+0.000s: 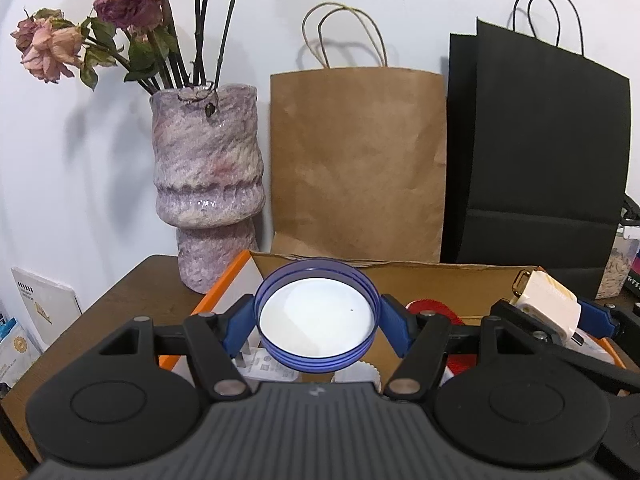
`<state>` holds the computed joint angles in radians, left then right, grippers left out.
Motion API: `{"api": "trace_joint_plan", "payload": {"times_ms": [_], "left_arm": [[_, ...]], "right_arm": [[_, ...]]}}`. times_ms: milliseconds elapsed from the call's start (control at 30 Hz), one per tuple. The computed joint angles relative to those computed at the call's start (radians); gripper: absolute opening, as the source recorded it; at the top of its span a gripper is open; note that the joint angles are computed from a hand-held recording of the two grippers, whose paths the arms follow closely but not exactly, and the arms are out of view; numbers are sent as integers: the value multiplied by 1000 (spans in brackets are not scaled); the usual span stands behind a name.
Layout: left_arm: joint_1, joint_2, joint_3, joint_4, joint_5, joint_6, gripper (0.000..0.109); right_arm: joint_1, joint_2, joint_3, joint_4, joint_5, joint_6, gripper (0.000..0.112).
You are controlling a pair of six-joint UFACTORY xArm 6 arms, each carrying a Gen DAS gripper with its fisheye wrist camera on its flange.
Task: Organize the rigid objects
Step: 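Lower the lid into the box and open the left gripper while the right releases the adapter, then withdraw both grippers from the box toward the purple and blue caps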
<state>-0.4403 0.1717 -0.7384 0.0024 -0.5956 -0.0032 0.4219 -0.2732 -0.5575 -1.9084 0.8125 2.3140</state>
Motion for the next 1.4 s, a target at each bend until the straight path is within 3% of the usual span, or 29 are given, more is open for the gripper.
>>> {"api": "trace_joint_plan", "payload": {"times_ms": [433, 500, 567, 633, 800, 1400], "left_arm": [[14, 10, -11, 28, 13, -10, 69], [18, 8, -12, 35, 19, -14, 77], [18, 6, -9, 26, 13, -7, 85], [10, 4, -6, -4, 8, 17, 101], [3, 3, -4, -28, 7, 30, 103], [-2, 2, -1, -49, 6, 40, 103]], "right_arm": [[-29, 18, -14, 36, -53, -43, 48], [-36, 22, -14, 59, -69, -52, 48], [-31, 26, -14, 79, -55, -61, 59], [-17, 20, -7, 85, -25, -54, 91], [13, 17, 2, 95, 35, -60, 102], [15, 16, 4, 92, 46, -53, 103]]}}
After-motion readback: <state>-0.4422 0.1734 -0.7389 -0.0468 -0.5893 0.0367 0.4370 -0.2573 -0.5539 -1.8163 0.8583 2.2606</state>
